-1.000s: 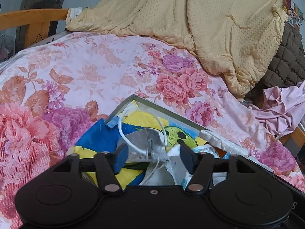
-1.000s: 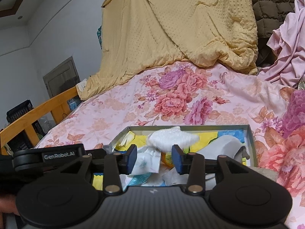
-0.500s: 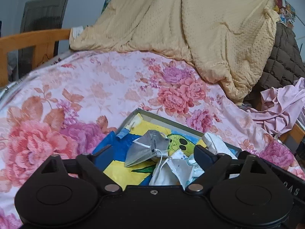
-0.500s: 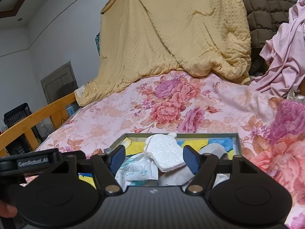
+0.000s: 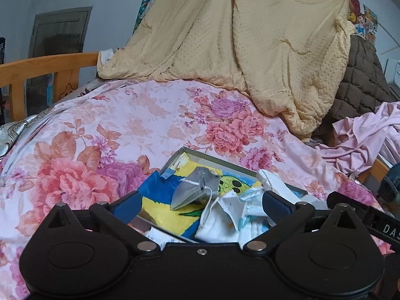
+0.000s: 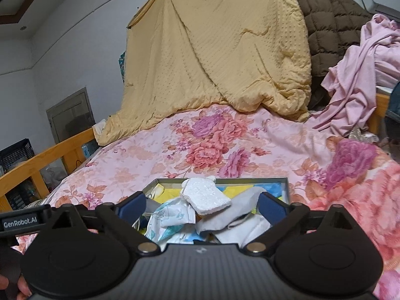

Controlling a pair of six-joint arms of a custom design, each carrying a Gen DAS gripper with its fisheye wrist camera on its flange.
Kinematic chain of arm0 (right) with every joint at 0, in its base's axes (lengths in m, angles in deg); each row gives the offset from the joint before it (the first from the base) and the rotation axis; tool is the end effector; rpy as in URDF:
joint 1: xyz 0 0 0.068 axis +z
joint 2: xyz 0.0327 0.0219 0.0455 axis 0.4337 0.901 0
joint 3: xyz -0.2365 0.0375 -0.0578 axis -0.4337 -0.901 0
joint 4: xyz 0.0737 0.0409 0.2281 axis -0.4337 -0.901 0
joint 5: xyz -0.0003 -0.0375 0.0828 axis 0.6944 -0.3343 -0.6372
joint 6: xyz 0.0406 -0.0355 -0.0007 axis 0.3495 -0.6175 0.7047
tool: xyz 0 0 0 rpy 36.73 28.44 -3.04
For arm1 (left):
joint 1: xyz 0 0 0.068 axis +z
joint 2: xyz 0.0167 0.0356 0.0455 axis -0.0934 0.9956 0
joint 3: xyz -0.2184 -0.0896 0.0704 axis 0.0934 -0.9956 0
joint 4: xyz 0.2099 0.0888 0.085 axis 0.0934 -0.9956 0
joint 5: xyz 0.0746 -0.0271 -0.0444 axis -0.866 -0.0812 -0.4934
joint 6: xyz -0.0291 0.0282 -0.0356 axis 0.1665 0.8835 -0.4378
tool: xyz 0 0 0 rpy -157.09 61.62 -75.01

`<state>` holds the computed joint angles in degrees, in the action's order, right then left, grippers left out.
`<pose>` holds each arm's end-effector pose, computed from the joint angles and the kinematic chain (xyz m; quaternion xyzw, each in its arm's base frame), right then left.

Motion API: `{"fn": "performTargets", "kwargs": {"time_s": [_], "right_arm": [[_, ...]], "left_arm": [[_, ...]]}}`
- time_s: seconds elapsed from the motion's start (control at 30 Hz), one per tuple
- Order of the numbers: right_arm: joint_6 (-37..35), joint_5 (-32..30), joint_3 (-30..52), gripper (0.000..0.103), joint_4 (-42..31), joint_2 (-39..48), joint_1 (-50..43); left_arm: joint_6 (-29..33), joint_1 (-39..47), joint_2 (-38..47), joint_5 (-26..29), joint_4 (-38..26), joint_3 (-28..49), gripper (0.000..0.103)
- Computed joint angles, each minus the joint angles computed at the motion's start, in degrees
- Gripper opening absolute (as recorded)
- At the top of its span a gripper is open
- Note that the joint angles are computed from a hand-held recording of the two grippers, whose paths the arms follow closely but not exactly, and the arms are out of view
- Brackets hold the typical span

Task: Organize soft objects
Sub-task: 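Withdraw both open tools up and away from the tray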

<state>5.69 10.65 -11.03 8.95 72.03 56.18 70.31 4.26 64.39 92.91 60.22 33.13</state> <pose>0.2008 0.0948 0.2515 0.1411 0.8035 0.0354 0.5773 0.3032 0.0315 0.2533 0.0814 0.8438 -0.2012 0.4907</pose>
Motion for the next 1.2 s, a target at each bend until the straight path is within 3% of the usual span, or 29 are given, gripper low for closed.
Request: {"fn": "performTargets", "kwargs": {"time_s": [0.33,0.73,1.03,1.2], "right_arm": [[3.85,13.99,1.07,0.102,-8.84,-3.02,13.83],[15.26,27.53,2.56,0.102,-23.11,-5.51,28.41],[31.28,33.73,5.87,0.103,-37.61,-2.47,38.17],[46.7,37.03,9.31,0.103,-50.76,2.09,44.19]], "left_arm": [[6.03,5.71,-11.84,7.42,-2.78,-8.46,0.102],[11.72,14.03,-22.49,14.13,-7.91,-14.62,0.102],[15.18,20.96,-27.78,18.79,-11.65,-17.82,0.102],[18.44,26.29,-29.03,22.51,-14.93,-18.91,0.102]]}}
